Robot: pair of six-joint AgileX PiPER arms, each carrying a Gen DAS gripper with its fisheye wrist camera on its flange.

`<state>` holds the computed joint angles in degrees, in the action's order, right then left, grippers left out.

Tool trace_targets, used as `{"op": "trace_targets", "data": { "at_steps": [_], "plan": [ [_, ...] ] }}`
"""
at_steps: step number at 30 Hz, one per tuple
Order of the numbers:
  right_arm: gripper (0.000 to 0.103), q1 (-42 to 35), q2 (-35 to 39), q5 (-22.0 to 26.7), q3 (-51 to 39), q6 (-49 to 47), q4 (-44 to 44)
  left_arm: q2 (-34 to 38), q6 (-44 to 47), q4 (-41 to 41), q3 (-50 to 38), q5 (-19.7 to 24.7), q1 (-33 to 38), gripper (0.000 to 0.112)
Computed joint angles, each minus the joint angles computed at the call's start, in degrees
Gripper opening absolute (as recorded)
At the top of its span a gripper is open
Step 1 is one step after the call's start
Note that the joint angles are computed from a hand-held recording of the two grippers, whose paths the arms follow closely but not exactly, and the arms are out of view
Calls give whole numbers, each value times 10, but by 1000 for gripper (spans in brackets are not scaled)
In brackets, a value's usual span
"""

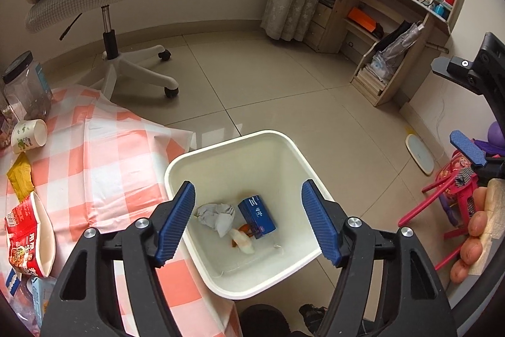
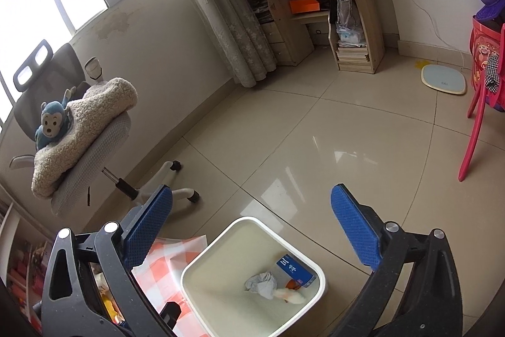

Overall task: Collect trash
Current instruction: 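Carry tissue and snack piece over the white bin and release both, then grasp the red noodle cup with the left gripper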

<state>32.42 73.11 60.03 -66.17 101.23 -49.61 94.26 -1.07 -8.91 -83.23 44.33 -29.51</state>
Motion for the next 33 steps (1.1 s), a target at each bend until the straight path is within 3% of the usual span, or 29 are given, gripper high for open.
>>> {"op": "trace_targets", "data": {
  "at_steps": [10,18,25,33],
  "plan": [
    [97,14,66,5,-61,-70,37,-34,-20,51,30,9,41,80],
    [96,65,171,53,-170,-162,45,-63,-11,70,66,10,102,88],
    [96,88,248,58,-261,-230,78,-84,26,61,99,16,182,89],
    [96,115,333,80,-368,-301,106,-24,21,125,60,64,270,90]
  ]
}}
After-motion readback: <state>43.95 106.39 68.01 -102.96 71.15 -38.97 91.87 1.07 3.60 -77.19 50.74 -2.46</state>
